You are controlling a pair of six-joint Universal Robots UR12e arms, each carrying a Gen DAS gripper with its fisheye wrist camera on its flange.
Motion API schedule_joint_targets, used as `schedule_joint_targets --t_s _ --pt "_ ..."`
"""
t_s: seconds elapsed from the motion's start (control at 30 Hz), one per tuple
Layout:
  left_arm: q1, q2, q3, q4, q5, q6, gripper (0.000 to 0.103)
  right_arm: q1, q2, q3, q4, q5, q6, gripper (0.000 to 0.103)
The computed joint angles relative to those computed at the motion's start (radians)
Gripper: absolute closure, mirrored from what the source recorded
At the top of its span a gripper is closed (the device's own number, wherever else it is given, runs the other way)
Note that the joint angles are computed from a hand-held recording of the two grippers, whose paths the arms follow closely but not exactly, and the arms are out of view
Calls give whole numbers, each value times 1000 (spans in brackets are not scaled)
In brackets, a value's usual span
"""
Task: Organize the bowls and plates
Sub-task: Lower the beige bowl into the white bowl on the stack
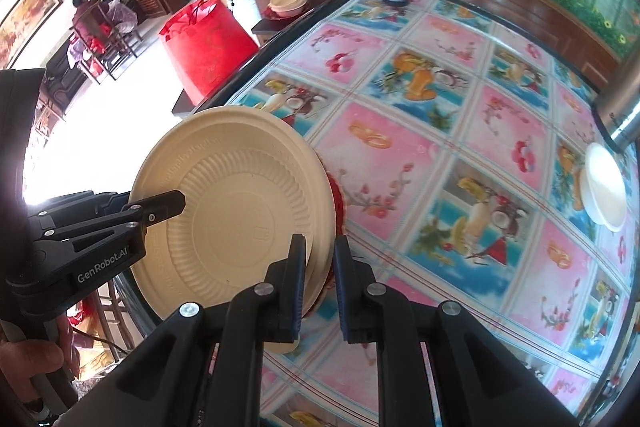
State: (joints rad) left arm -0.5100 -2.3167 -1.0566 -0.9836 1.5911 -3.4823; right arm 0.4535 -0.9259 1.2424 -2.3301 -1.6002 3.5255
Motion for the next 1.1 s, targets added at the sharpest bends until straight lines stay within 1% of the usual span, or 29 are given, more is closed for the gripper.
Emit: schedule_joint_targets --t_s 0.47,1.03,1.1 --pt "5 -14 2 -20 20 5 86 4 32 -34 30 15 -4 89" --pt "1 -12 -6 3 38 36 86 0 46 -47 56 29 -8 88" --pt "2 -10 -8 8 43 36 83 0 48 -49 56 34 -9 88"
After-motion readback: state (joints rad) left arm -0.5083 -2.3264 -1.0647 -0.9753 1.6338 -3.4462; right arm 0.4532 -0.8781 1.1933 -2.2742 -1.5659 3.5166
